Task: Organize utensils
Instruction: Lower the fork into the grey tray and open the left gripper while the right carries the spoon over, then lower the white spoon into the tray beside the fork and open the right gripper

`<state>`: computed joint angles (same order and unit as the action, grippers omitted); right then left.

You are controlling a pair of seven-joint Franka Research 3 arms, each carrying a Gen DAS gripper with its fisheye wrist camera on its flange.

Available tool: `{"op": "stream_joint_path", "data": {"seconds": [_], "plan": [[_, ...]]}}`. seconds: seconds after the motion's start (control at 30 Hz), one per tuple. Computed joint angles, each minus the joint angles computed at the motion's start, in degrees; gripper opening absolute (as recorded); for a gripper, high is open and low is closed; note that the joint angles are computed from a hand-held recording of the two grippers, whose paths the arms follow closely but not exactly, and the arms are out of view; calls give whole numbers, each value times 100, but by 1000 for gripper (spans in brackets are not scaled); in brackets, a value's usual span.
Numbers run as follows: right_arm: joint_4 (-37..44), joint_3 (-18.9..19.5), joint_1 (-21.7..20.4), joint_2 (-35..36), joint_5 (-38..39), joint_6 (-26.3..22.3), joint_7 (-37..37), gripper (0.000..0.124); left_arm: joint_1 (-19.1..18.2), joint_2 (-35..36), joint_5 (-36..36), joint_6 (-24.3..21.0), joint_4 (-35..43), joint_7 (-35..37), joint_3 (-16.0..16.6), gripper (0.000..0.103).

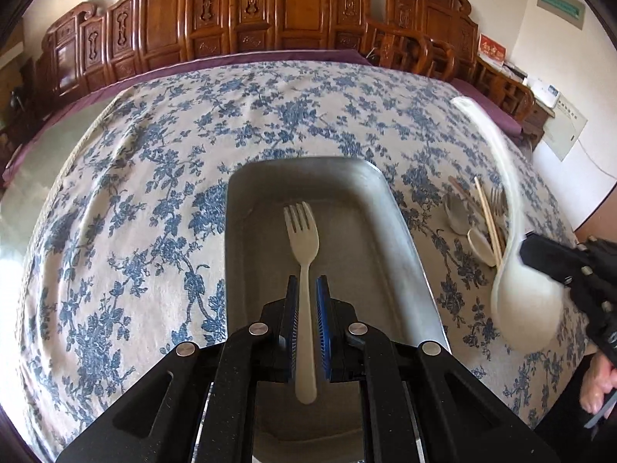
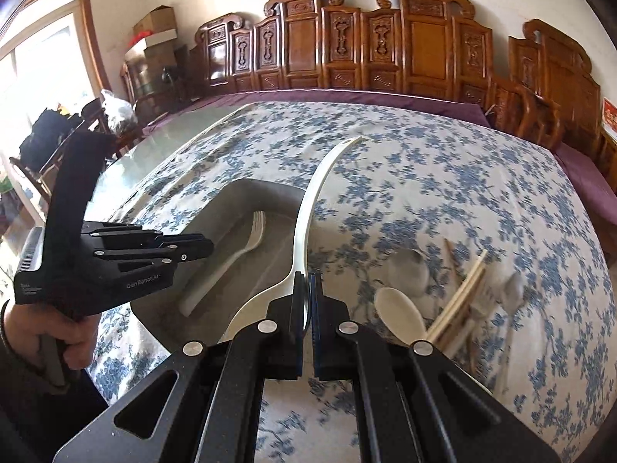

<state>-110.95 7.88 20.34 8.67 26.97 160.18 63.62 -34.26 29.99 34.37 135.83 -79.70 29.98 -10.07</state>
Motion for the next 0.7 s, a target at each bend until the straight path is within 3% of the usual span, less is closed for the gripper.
{"op": "stream_joint_path", "data": {"seconds": [0.3, 0.7], "plan": [[509, 68, 198, 392, -295, -319, 228, 4, 37, -593, 530, 200, -630, -536, 91, 9], [1055, 67, 532, 991, -895, -719, 679, 5, 348, -1027, 833, 268, -1140, -1006, -53, 9]]}}
